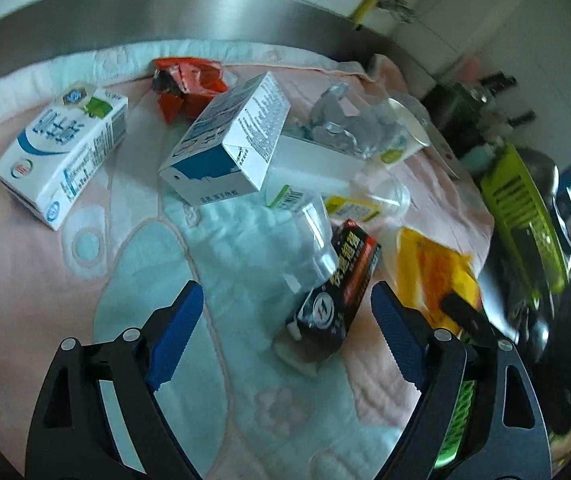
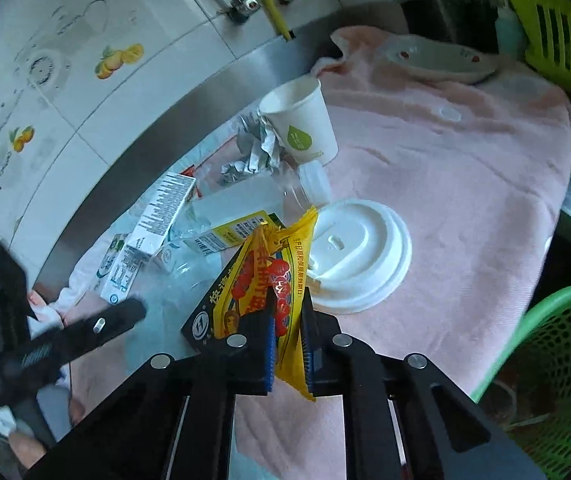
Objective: Collect trash
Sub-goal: 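Drop the snack bag into the basket with the right tool while the left tool grasps the clear plastic cup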
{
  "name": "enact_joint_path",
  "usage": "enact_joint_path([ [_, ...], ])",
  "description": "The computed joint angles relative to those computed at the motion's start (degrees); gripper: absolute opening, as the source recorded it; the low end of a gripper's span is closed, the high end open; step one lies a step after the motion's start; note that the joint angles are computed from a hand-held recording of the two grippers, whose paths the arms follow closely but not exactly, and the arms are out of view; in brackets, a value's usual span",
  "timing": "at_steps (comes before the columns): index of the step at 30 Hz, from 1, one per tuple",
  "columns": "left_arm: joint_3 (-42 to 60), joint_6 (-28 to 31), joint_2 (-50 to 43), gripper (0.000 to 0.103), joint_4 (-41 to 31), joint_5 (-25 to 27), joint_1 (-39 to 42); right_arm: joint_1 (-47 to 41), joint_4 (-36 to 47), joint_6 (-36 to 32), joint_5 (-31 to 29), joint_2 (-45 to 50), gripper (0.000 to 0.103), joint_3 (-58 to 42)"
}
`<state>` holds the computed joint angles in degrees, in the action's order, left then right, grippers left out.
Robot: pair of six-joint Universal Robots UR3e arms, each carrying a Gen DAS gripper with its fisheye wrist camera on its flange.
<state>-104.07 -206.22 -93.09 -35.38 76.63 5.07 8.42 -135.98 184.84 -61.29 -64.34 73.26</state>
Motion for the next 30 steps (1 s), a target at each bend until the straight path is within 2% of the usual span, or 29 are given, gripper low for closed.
enact_joint_path([
  [6, 3.3, -7.4, -5.3, 0.085, 0.5, -1.3, 0.7, -2.9, -2.3, -3.3, 1.3, -7.6, 0.009, 8.8],
  [13, 5.6, -12.1, -9.2, 0.085, 1.9, -1.7, 0.7, -7.7, -3.8, -8.1, 2.1, -16.5, 0.009, 19.6],
  [16, 6.6, -12.4, -10.6, 0.082, 2.3, -2.5, 0.6, -10.0, -3.9, -10.8, 1.5, -20.2, 0.009, 23.9],
  [18, 7.4, -12.4, -11.7, 0.07, 2.6, -3.1, 0.6, -11.8, -3.6, -12.7, 0.6, -22.7, 0.009, 26.7],
  [21, 8.8, -12.2, -13.5, 0.059, 2.7, -3.8, 0.4, -15.7, -2.2, -15.2, 0.7, -26.1, 0.009, 30.2],
  [30, 5.2, -10.5, -10.3, 0.057, 5.6, -2.8, 0.1, -25.3, -1.8, -20.4, -3.9, -32.0, 0.012, 39.0],
])
